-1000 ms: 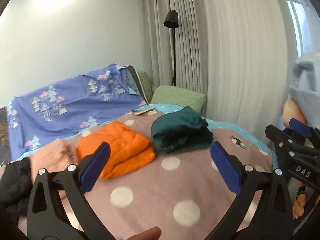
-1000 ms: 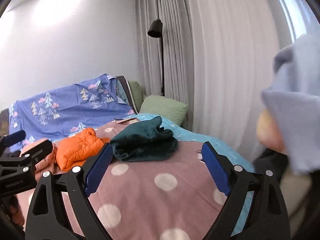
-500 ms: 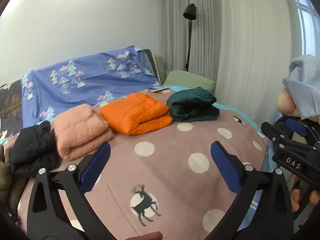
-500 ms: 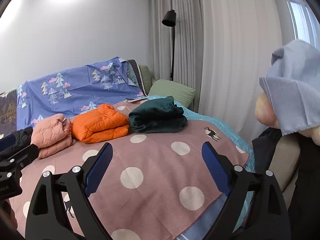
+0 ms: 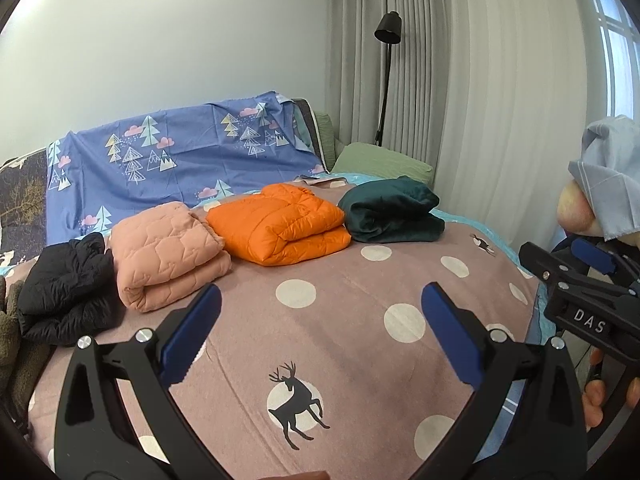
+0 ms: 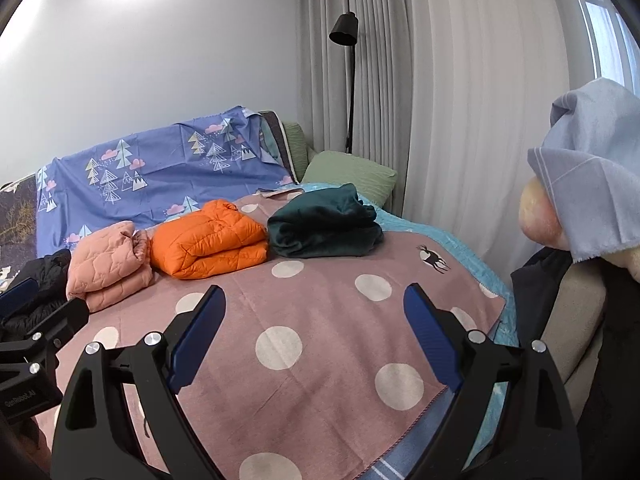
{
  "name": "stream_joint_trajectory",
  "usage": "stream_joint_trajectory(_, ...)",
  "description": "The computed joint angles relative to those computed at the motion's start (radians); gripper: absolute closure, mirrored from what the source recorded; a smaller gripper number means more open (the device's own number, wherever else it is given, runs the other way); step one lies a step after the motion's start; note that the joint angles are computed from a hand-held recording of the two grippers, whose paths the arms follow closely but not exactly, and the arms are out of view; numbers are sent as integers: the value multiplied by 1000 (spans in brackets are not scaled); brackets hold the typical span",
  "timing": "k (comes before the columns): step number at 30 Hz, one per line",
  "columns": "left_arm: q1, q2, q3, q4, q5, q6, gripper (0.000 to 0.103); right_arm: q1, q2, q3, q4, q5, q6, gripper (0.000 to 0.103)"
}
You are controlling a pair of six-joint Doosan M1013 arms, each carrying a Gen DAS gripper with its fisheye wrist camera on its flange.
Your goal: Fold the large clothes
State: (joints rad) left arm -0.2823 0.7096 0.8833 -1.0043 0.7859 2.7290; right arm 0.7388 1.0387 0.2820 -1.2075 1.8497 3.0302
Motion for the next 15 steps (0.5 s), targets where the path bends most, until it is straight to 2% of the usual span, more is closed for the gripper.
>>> stream_joint_trajectory(7,-8,0,3,3,-9,10,2,-2,-44,85,13,-22,52,13)
stream_joint_trajectory(15,-12,-10,20,-9,-22,33,2,-1,-55,105,5,-27,64,13)
